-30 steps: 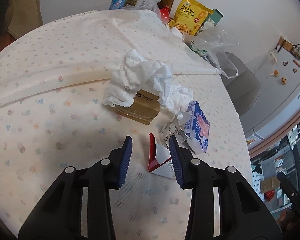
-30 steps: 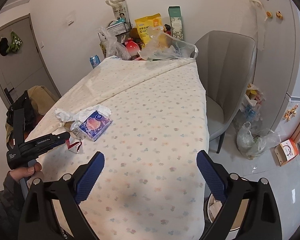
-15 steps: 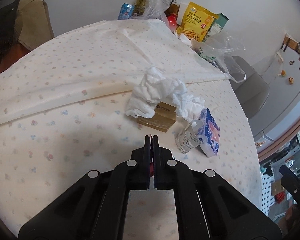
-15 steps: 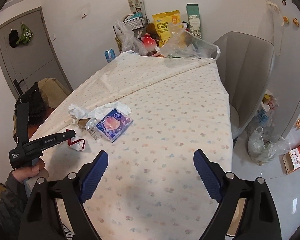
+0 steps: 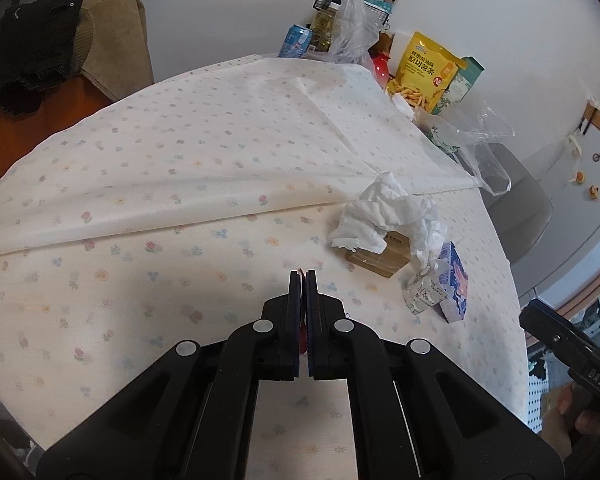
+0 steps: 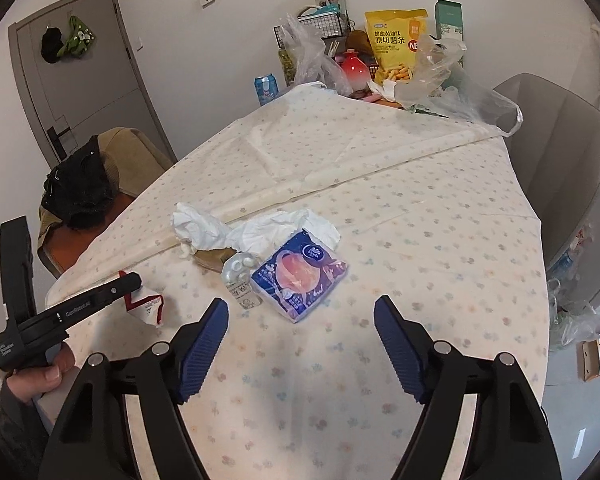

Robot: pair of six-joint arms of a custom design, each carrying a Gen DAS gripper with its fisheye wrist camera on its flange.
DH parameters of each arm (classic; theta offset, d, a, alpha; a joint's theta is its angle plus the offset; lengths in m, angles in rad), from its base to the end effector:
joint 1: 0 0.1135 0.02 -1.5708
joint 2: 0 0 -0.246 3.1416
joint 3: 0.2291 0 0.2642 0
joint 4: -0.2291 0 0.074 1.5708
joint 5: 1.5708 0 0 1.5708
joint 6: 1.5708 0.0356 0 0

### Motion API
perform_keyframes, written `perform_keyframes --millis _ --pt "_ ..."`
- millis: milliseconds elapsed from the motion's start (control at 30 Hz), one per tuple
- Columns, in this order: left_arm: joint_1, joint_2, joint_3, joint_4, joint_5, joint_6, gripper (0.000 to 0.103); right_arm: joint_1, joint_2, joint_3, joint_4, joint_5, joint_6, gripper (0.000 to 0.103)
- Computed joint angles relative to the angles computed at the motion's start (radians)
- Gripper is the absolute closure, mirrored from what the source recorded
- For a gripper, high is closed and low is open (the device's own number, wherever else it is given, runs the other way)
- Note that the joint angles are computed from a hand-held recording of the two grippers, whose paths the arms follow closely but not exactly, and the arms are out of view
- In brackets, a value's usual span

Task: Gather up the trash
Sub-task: 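Grasp the blue tissue pack with the right gripper while the left holds the card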

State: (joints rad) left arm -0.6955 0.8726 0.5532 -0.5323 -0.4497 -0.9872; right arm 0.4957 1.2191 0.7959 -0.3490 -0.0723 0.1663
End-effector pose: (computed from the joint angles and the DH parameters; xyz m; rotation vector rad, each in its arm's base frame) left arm 0.1595 -0.1130 0.1983 -0.5358 2.2718 -0.2972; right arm 0.2389 0.1321 0.2171 -0.4256 2.3393 0.4073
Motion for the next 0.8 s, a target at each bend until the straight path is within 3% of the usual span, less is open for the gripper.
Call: perform_keyframes --millis 433,533,600,667,733,800 --pt "0.071 -0.148 -0.069 -0.087 0.0 -0.012 0.1 0.019 0.382 0.205 0.032 0.068 0.017 0.03" --pt "0.077 -0.158 -0.075 -0.095 0.002 -0.012 0.1 0.023 0.417 0.207 0.046 0.068 0.004 0.037" --pt "0.075 -0.154 -0.075 -0.095 0.001 -0.015 0.1 0.024 0.411 0.199 0.053 0.052 -0.012 0.051" --pt "0.069 -0.14 -0.072 -0.087 0.0 -0.019 0.1 0.011 0.407 0.206 0.035 -0.002 -0.021 0.078" --pt "0.057 -0.126 -0.067 -0.079 -0.005 -0.025 0.1 0.008 0.393 0.206 0.017 -0.017 -0.023 0.09" --pt "0.035 -0.108 -0.055 -0.074 -0.018 -0.031 0.1 0.004 0.359 0.185 0.014 -0.012 -0.025 0.093"
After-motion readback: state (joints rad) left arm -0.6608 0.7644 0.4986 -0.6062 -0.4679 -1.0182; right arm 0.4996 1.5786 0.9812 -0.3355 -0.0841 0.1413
